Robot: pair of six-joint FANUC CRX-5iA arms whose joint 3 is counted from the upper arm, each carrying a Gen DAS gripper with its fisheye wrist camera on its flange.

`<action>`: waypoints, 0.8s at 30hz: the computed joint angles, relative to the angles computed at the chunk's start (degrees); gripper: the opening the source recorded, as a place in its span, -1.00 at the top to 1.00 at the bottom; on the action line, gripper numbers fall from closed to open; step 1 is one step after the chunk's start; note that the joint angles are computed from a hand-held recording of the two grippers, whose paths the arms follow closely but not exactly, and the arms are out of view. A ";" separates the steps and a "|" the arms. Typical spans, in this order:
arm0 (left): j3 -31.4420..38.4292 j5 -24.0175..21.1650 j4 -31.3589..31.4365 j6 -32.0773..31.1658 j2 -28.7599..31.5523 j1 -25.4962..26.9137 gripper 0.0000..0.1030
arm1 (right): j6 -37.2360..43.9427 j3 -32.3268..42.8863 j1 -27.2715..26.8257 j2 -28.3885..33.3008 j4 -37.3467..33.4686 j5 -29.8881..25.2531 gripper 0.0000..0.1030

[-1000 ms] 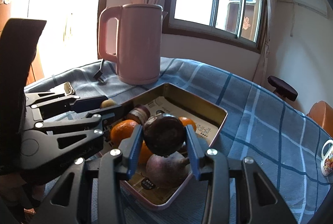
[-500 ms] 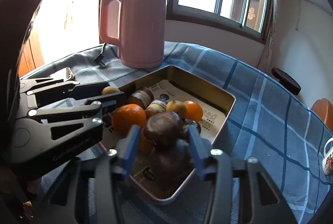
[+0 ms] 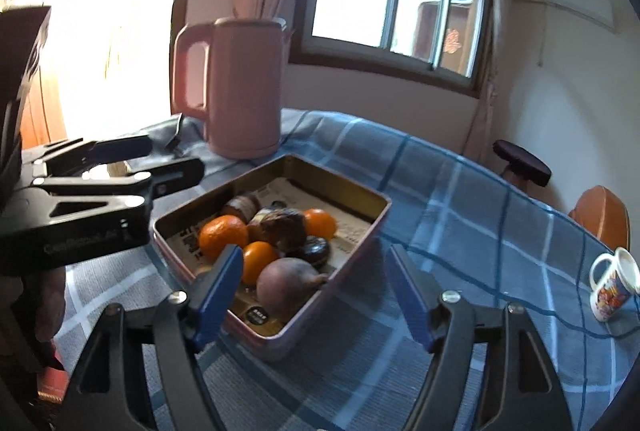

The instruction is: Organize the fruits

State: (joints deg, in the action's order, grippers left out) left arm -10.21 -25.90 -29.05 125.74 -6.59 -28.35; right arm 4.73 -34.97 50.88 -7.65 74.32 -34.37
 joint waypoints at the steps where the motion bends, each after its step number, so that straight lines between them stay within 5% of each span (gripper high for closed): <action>1: -0.02 0.02 0.11 -0.13 -0.21 -0.10 -0.43 | -0.83 -0.37 0.10 -0.65 0.61 -0.56 -0.53; 24: 2.23 -3.30 -5.91 4.45 -0.51 -3.67 -0.53 | -11.77 -4.59 0.34 -7.25 8.54 -4.80 -0.92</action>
